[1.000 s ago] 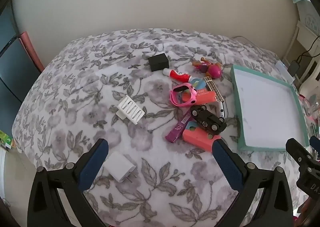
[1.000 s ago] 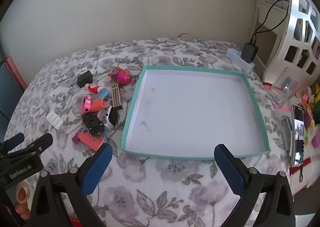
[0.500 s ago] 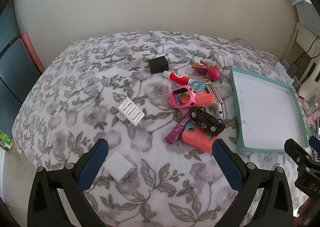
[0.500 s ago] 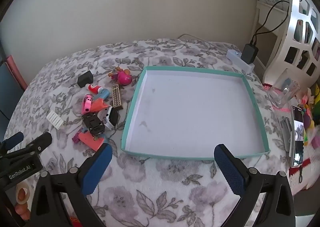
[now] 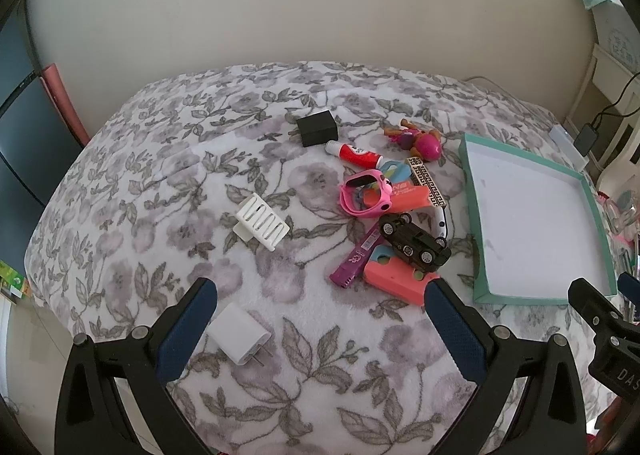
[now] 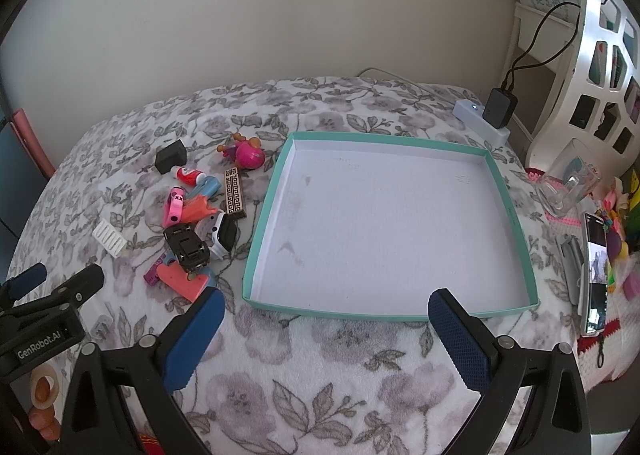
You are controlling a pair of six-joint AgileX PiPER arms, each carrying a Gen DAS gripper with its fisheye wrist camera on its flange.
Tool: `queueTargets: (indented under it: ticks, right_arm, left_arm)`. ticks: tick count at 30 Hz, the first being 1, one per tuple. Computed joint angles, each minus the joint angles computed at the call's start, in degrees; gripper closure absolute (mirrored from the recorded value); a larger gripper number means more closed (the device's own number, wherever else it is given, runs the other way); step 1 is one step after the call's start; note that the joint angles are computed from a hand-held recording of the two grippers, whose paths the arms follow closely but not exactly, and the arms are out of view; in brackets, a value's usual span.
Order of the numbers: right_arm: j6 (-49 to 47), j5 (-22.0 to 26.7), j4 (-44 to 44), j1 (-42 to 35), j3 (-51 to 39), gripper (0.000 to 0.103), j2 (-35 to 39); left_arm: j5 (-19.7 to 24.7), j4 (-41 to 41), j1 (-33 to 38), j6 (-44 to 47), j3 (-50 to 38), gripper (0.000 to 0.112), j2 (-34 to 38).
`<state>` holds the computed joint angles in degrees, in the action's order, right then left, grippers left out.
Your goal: Organize rigid objects
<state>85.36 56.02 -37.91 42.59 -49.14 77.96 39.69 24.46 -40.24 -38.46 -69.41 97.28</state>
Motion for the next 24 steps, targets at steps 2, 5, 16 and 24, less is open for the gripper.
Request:
queueTargets:
  ticks: [2, 5, 16, 24]
  right_arm:
    - [-0.05, -0.06, 0.01, -0.05, -0.03, 0.0, 0.09]
    - [-0.07, -0.04, 0.03, -0.04, -0.05, 0.0, 0.12]
    - [0.09, -0.02, -0.01, 0.09, -0.11, 0.0, 0.31]
    - [0.04, 0.08, 0.05, 0.12, -0.18, 0.0, 0.3]
  left_arm:
    - [-0.1, 0.17, -0.07, -0.21, 0.15, 0.009, 0.03]
    - [-0.24, 0.37, -0.12, -0.52, 0.34, 0.009, 0.1]
    - [-0.18, 0.31, -0.3, -0.71, 0.52, 0.009, 0.56]
    - [0.34, -0.78, -0.04, 0.36, -0.08, 0.009, 1.08]
